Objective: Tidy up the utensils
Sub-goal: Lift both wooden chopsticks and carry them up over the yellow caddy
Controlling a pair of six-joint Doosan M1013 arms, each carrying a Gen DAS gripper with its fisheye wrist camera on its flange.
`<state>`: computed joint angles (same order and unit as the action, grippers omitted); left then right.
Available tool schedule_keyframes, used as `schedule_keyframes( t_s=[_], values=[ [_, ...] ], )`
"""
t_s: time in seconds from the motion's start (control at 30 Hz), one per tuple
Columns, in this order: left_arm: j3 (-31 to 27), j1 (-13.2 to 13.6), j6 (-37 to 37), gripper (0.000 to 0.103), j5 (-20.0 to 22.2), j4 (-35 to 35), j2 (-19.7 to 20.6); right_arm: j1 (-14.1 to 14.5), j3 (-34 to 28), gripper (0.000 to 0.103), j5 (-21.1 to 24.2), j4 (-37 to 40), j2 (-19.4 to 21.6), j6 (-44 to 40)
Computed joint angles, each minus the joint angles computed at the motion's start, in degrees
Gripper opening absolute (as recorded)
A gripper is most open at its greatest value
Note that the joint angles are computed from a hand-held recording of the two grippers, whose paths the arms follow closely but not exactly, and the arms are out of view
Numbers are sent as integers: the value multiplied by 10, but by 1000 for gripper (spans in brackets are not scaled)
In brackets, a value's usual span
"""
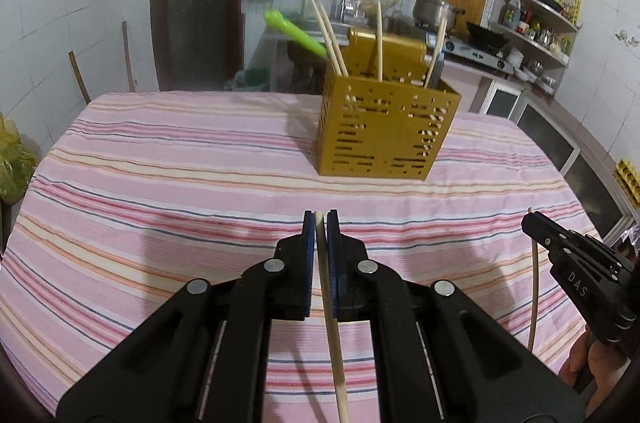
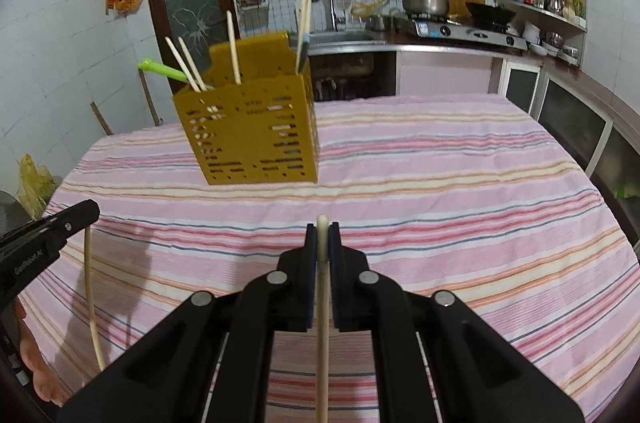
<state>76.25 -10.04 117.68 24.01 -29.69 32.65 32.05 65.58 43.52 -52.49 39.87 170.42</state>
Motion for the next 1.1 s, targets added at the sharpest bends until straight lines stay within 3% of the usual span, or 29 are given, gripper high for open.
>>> schedule_keyframes(
  t_s=[0.37,0.9,0.97,1.1],
  values=[
    [41,11,108,5,-53,-95,-25,15,10,6,-6,-91,-7,57],
    [39,27,313,4,-54,-327,-31,19,9,6,0,-208,-5,137],
    [33,26,314,4,-57,-318,-28,17,4,6,-3,-211,-3,136],
    [-2,27,178,4,-10,-187,-9,11,-12,6,-11,-185,6,104]
  ],
)
